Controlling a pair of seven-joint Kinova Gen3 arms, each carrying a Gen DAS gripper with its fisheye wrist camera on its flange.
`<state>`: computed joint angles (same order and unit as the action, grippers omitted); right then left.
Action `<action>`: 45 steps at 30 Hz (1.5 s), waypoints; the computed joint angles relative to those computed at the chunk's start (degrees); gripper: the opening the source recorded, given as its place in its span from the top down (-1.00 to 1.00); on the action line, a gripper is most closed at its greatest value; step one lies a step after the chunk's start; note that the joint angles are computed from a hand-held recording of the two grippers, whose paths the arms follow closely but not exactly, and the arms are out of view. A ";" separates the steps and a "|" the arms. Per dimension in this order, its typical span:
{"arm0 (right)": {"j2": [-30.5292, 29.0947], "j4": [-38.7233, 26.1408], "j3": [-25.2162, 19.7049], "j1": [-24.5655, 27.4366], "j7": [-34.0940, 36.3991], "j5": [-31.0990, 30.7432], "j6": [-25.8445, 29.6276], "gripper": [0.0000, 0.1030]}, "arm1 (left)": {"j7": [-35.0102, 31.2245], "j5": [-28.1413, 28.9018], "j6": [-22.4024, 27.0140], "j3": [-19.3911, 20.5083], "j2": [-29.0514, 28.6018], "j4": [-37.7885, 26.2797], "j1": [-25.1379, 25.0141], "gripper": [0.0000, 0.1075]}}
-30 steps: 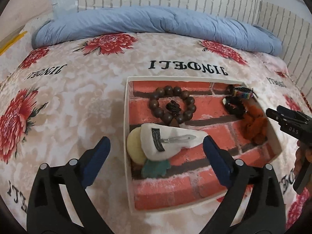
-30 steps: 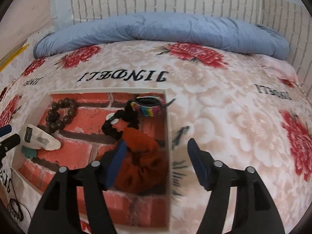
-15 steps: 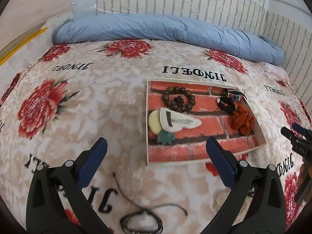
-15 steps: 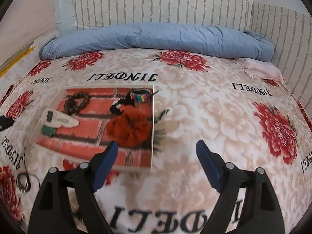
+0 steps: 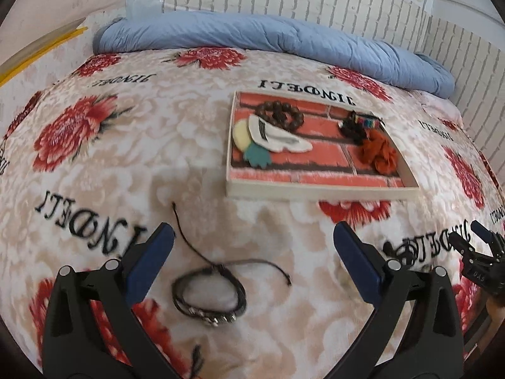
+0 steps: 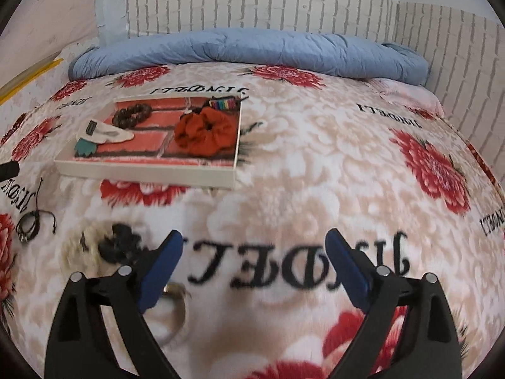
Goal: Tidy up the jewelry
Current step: 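Grasp the cream scrunchie with the left tool while the right grasps the silver watch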
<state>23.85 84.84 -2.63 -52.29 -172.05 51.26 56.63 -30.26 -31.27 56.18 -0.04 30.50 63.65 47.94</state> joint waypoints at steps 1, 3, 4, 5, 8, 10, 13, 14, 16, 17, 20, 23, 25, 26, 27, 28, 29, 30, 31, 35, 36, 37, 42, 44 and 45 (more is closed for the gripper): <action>-0.29 0.98 0.11 -0.35 -1.15 0.51 -0.42 -0.74 | 0.59 -0.37 -0.30 -0.12 0.02 0.56 0.61 -0.82; -0.86 3.02 0.07 -0.88 -3.37 1.49 -0.98 -0.74 | 1.42 -1.28 -0.27 -0.19 0.55 1.14 2.00 -0.82; -1.06 3.83 -0.04 -1.06 -4.40 1.98 -1.19 -0.74 | 1.58 -1.50 -0.07 -0.13 0.88 1.05 2.44 -0.82; -1.43 5.00 -0.10 -1.30 -5.90 2.85 -1.75 -0.74 | 1.74 -1.61 -0.25 0.01 1.17 1.29 2.86 -0.82; -2.08 7.33 -0.68 -1.48 -9.57 4.79 -2.96 -0.74 | 2.44 -1.82 -0.38 0.01 2.07 1.52 3.90 -0.82; -2.57 8.97 -1.16 -1.16 -11.80 5.79 -4.74 -0.74 | 3.03 -2.10 -0.21 -0.19 2.77 1.28 4.64 -0.82; -2.41 9.79 -1.69 -1.46 -13.55 7.28 -4.91 -0.74 | 2.71 -1.24 -0.32 0.16 3.73 0.47 4.63 -0.82; -2.36 9.93 -1.85 -1.52 -13.78 7.61 -4.85 -0.74 | 2.45 -0.84 -0.37 0.29 4.12 0.03 4.57 -0.82; -2.39 10.15 -2.06 -1.73 -14.37 8.42 -4.61 -0.74 | 1.64 -0.15 -0.12 0.42 4.94 -1.11 4.56 -0.82; -2.44 10.21 -2.19 -1.70 -14.47 8.65 -4.61 -0.74 | 0.85 0.23 0.19 0.57 5.59 -2.06 4.54 -0.82; -2.22 9.96 -2.62 -1.52 -13.81 8.74 -4.43 -0.74 | -0.91 0.67 1.13 0.17 7.18 -4.35 5.06 -0.82; -1.91 9.66 -2.94 -1.09 -11.95 8.24 -5.25 -0.74 | -2.69 1.78 1.63 0.14 8.39 -6.05 5.04 -0.82; -1.36 8.83 -2.94 -1.10 -10.47 7.31 -4.84 -0.74 | -3.57 2.42 1.69 -0.05 8.95 -6.79 5.09 -0.82; -1.16 8.56 -2.86 -1.16 -9.95 6.92 -4.75 -0.74 | -4.05 2.69 1.76 -0.11 9.31 -7.25 5.14 -0.82; -0.96 8.30 -2.87 -1.06 -9.20 6.31 -4.85 -0.74 | -4.37 3.02 1.35 -0.16 9.38 -7.22 5.12 -0.82; -0.80 8.04 -2.81 -0.98 -8.50 5.64 -4.91 -0.73 | -4.73 3.40 0.66 -0.13 9.37 -6.96 4.97 -0.82; -0.59 7.72 -2.77 -0.92 -7.77 4.91 -4.90 -0.73 | -5.08 3.66 0.20 -0.15 9.49 -6.85 4.98 -0.82; -0.45 7.52 -2.71 -0.86 -7.06 4.28 -5.11 -0.73 | -5.35 3.81 0.24 -0.29 9.71 -7.01 5.09 -0.82; -0.32 7.32 -2.61 -0.83 -6.31 3.69 -5.21 -0.72 | -5.69 4.01 0.66 -0.39 10.10 -7.55 5.17 -0.82; 1.07 5.08 -2.44 0.05 -1.53 -0.57 -4.74 -0.40 | -7.25 6.08 0.57 0.02 11.09 -8.55 4.19 -0.67; 1.18 4.91 -2.26 0.30 -0.74 -1.56 -5.15 -0.34 | -7.84 6.74 0.39 0.28 11.24 -8.65 3.80 -0.48; 1.27 4.80 -1.88 0.39 -0.08 -2.46 -5.52 -0.22 | -8.56 7.65 0.03 0.70 11.33 -8.63 3.21 -0.43; 0.97 5.30 -1.07 1.07 2.70 -4.90 -9.08 0.13 | -8.17 7.64 -1.48 -0.49 10.81 -7.44 3.94 0.10; 1.17 4.89 -0.98 0.90 4.24 -5.50 -9.46 0.28 | -8.67 8.17 -1.86 -0.17 10.68 -7.20 3.54 0.20; 1.20 4.79 -0.88 0.81 4.80 -5.84 -9.70 0.41 | -8.85 8.28 -2.09 -0.14 10.56 -7.00 3.50 0.24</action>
<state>25.05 89.63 -3.51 -51.48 -167.25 45.41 46.94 -39.12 -22.99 54.09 -0.18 41.06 56.65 51.44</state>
